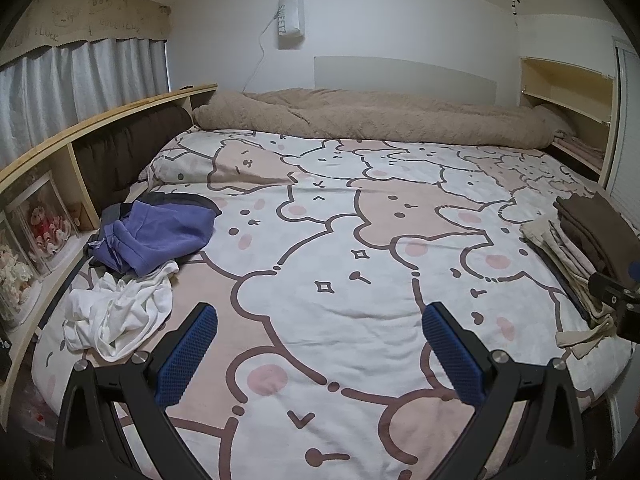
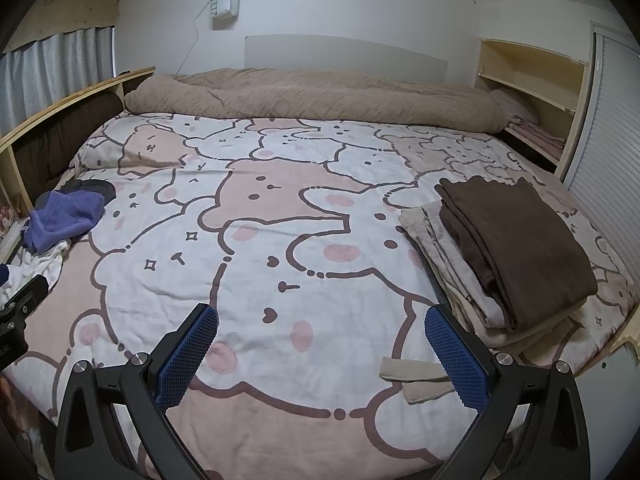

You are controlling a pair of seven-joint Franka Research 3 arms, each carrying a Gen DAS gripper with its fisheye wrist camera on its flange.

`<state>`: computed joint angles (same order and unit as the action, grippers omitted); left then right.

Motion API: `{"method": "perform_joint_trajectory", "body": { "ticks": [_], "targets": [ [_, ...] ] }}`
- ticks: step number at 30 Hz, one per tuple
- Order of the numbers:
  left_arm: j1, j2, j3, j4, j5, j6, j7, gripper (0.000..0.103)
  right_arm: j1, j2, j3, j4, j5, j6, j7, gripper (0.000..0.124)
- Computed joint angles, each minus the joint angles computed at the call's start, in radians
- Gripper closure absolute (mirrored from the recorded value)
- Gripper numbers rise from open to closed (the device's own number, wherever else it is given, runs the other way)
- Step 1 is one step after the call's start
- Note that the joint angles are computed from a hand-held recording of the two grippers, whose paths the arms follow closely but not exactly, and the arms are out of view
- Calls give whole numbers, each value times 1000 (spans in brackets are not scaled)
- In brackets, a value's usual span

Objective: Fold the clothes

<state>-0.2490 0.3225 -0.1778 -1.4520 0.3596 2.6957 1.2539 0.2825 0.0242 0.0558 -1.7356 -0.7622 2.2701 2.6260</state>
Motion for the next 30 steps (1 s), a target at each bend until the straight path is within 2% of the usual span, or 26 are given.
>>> {"method": "perform_joint_trajectory", "body": {
  "ticks": [30],
  "targets": [
    [4, 15, -8, 23, -42, -18, 52, 0, -2, 1, -2, 13, 29, -19, -38, 21]
  ]
}}
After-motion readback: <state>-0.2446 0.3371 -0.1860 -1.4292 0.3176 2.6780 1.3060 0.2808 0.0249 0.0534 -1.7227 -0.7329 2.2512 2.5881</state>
